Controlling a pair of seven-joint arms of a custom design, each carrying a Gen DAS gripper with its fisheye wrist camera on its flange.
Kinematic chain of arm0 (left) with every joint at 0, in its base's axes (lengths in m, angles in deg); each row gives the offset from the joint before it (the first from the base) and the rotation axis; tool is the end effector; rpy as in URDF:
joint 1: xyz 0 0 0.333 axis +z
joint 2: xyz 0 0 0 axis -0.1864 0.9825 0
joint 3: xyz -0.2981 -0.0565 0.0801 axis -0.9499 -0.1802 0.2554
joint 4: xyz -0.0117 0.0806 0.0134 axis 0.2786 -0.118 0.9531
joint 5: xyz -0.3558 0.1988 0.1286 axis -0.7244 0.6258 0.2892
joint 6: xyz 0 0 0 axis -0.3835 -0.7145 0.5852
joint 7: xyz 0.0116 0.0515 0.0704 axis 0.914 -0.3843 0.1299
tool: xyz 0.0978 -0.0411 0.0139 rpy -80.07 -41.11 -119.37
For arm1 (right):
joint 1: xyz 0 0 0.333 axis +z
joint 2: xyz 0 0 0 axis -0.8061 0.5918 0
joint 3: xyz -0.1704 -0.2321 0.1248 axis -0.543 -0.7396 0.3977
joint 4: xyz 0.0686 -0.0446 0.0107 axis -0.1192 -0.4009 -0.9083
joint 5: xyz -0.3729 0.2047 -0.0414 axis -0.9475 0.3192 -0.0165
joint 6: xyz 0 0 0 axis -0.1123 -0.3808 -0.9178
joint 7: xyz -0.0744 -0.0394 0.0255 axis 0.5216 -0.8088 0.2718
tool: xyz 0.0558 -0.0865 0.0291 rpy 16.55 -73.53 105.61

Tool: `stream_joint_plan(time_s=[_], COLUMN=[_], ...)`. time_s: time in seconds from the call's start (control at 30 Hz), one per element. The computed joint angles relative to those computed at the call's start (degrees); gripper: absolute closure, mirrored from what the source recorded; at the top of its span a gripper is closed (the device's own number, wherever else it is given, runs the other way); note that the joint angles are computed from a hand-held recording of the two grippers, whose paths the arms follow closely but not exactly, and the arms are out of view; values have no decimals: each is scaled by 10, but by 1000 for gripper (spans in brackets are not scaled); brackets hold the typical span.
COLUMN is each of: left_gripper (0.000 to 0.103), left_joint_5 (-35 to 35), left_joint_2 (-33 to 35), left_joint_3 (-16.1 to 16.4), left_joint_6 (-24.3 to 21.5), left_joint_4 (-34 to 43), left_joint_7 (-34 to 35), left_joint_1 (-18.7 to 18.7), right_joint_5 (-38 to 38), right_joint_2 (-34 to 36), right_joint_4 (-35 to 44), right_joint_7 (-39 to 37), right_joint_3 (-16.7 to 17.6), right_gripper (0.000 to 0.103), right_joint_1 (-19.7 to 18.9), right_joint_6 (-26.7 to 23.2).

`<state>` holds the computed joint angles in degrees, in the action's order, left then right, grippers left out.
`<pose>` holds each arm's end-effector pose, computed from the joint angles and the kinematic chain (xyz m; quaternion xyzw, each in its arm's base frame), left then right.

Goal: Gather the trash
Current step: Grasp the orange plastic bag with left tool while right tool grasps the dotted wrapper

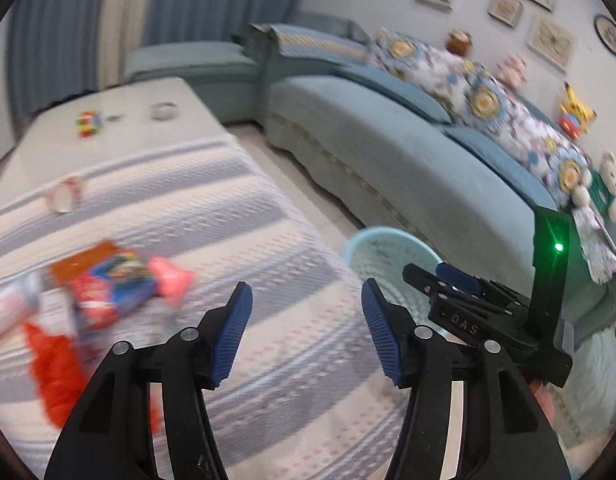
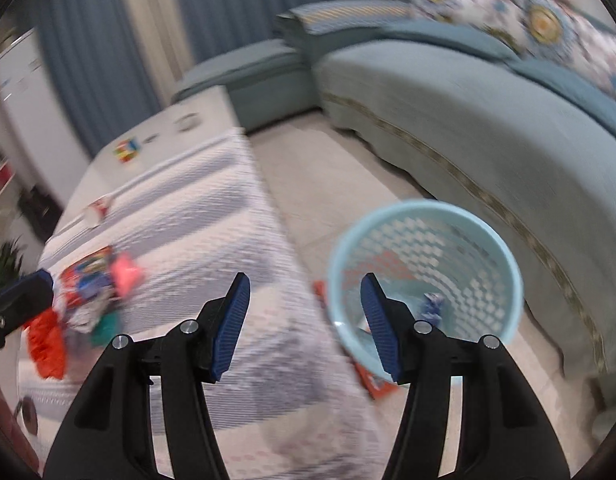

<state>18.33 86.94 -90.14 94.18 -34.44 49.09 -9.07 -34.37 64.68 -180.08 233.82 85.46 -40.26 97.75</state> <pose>0.6899 -0.1107 0.6236 -0.4097 0.8173 -0.4013 0.0551 0.6053 0.1830 0.5909 -0.4641 0.7971 -0.2785 0.2676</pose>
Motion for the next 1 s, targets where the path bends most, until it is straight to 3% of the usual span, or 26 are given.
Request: stream_joint_plan(time_s=[0.17,0.33,0.63,0.83,1.0], left_gripper=[38,29,27,32,38], left_joint_5=[-2,43,79,100,123], left_joint_2=[-27,-25,46,68,60], left_joint_3=[25,44,41,31,31], left_joint_6=[65,123,58,63,110], left_joint_4=[-36,-53,6,6,-22], left_joint_7=[-16,-55,-97,-95,-94], left_joint_1=[23,40,77,71,62], right_joint_5=[11,49,146,217,250], right_joint_2=[66,138,236,294,337], right_joint_4=[86,170,268,329,383], right_joint_7=[-73,-158,-272,-322,-357], right_joint_3=[8,6,-2,4,5], right_gripper=[49,49,49,49,49], right_joint_1=[23,49,72,71,75], right_joint_6=[24,39,28,15,-7])
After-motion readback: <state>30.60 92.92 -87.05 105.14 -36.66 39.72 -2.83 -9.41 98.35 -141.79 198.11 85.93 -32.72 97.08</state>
